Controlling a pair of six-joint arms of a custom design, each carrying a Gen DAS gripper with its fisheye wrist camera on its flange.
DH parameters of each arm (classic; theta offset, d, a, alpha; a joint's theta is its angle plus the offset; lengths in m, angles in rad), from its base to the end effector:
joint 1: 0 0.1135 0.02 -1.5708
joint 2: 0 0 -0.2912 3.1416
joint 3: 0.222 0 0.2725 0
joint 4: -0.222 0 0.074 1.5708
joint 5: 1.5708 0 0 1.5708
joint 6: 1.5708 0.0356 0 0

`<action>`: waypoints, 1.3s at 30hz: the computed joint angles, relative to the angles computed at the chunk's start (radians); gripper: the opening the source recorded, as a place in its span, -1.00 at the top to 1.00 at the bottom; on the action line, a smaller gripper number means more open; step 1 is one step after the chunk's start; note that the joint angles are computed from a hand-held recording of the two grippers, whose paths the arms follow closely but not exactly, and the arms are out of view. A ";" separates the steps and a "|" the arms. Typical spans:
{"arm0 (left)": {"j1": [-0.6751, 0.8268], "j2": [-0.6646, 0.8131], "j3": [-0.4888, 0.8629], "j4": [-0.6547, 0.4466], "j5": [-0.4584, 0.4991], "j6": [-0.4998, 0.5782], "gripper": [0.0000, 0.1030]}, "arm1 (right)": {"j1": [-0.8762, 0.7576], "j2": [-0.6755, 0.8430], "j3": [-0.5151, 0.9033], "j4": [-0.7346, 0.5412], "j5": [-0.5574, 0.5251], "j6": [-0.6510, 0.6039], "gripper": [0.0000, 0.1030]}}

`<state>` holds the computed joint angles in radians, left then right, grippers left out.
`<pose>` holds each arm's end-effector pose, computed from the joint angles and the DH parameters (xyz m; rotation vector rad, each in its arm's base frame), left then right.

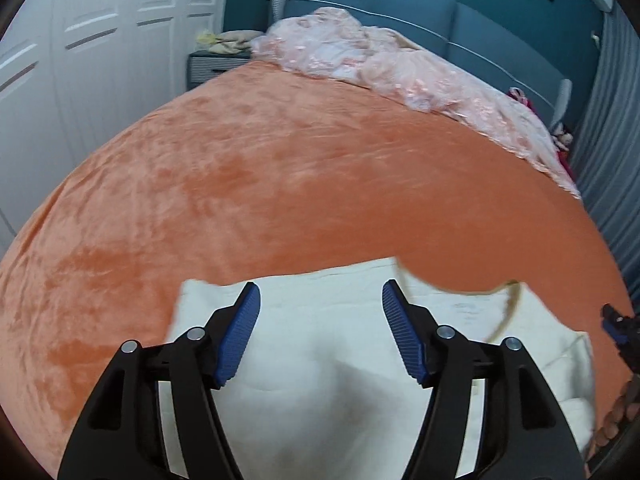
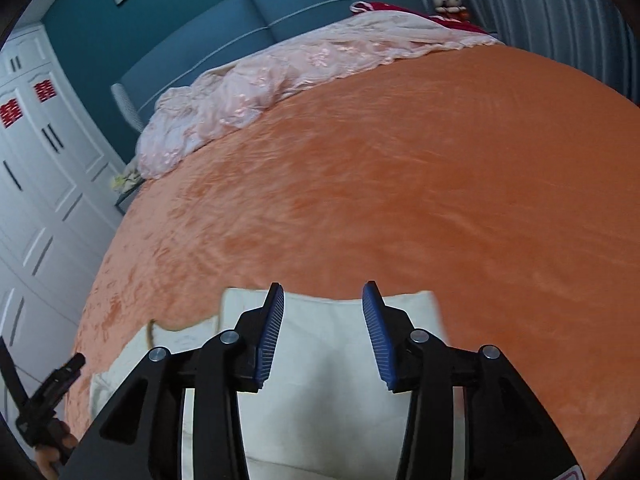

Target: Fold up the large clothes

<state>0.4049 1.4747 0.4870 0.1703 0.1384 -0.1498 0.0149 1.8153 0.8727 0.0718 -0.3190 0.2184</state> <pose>0.2439 0.0992 0.1348 -0.5883 2.3046 -0.0438 0.3645 0.0166 0.1338 0.1053 2.4409 0.4933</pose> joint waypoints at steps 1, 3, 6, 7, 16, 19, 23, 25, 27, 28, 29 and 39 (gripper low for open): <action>-0.053 0.004 0.036 -0.040 0.025 -0.023 -0.39 | -0.033 0.022 0.017 -0.028 -0.018 -0.011 0.18; -0.171 0.056 0.107 -0.083 0.047 -0.072 -0.43 | -0.078 0.081 0.080 -0.117 -0.054 -0.021 0.15; -0.337 0.173 0.194 -0.083 -0.025 -0.125 -0.43 | -0.090 0.170 0.176 -0.239 -0.091 -0.058 0.15; -0.377 0.215 0.222 -0.083 -0.044 -0.142 -0.42 | -0.085 0.187 0.194 -0.264 -0.092 -0.072 0.15; -0.547 0.505 0.435 -0.171 -0.120 -0.213 -0.17 | -0.037 0.192 0.178 -0.252 -0.068 -0.179 0.84; -0.569 0.558 0.457 -0.152 -0.170 -0.196 -0.16 | -0.046 0.128 0.105 -0.165 -0.053 -0.203 0.87; -0.606 0.598 0.464 -0.116 -0.266 -0.191 -0.18 | -0.009 0.184 0.118 -0.138 0.061 -0.223 0.89; -0.618 0.609 0.460 -0.096 -0.300 -0.190 -0.22 | -0.004 0.225 0.129 -0.127 0.087 -0.216 0.89; -0.614 0.616 0.449 -0.061 -0.306 -0.192 -0.25 | -0.005 0.250 0.120 -0.092 0.092 -0.208 0.89; -0.612 0.619 0.441 -0.040 -0.307 -0.196 -0.26 | -0.002 0.256 0.109 -0.063 0.099 -0.206 0.88; -0.616 0.620 0.428 -0.016 -0.315 -0.198 -0.26 | 0.000 0.260 0.096 -0.034 0.105 -0.204 0.88; -0.592 0.446 0.278 0.083 -0.366 -0.218 -0.32 | -0.011 0.101 0.038 -0.009 0.163 -0.166 0.66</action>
<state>-0.1868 1.9207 0.7646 0.2536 -0.2271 -0.3677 0.0042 1.9159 0.9105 0.0632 -0.1556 0.0524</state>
